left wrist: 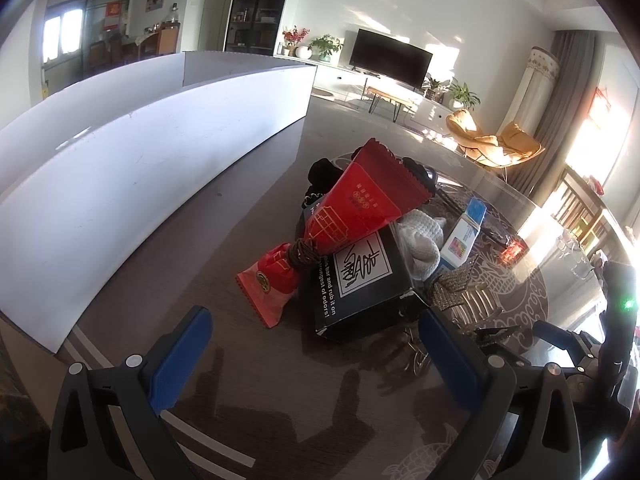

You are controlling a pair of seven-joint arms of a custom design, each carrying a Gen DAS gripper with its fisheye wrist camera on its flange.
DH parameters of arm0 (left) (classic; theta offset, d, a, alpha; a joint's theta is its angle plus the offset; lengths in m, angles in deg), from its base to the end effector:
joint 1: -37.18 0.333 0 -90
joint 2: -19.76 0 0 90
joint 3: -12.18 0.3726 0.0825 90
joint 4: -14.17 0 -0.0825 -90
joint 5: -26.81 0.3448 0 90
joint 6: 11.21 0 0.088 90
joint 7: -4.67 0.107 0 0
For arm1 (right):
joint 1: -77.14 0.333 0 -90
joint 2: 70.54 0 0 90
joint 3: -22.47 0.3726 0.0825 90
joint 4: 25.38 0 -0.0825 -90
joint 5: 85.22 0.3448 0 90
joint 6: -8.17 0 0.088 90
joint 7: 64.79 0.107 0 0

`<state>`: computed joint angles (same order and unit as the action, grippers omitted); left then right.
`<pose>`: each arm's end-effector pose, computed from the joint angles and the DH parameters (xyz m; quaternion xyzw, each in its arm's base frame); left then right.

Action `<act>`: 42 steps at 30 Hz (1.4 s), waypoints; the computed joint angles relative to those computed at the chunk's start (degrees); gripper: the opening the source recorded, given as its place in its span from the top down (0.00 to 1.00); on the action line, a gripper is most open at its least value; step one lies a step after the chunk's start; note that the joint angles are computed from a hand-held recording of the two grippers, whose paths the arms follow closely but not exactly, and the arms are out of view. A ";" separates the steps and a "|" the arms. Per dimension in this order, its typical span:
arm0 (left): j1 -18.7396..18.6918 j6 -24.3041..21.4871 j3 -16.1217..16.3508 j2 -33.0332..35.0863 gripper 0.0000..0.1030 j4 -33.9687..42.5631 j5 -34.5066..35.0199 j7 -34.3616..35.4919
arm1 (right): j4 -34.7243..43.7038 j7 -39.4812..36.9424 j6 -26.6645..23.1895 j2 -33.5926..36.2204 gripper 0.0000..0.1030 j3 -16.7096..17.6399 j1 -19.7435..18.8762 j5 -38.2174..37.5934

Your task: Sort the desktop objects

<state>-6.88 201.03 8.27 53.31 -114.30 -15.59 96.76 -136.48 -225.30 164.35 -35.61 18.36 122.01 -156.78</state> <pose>0.4471 -0.3569 0.2813 -0.6365 0.6652 -0.3490 0.1748 0.4481 0.4390 0.2467 -0.6568 0.6894 -0.2266 0.2051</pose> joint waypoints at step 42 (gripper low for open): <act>-0.50 -1.47 1.00 0.08 0.00 0.80 0.91 0.81 | 0.02 -0.06 0.05 0.03 0.00 -0.14 0.12 0.09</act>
<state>-7.38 199.56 9.27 53.39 -113.49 -14.68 97.57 -136.46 -225.36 164.40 -35.58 18.23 122.13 -156.68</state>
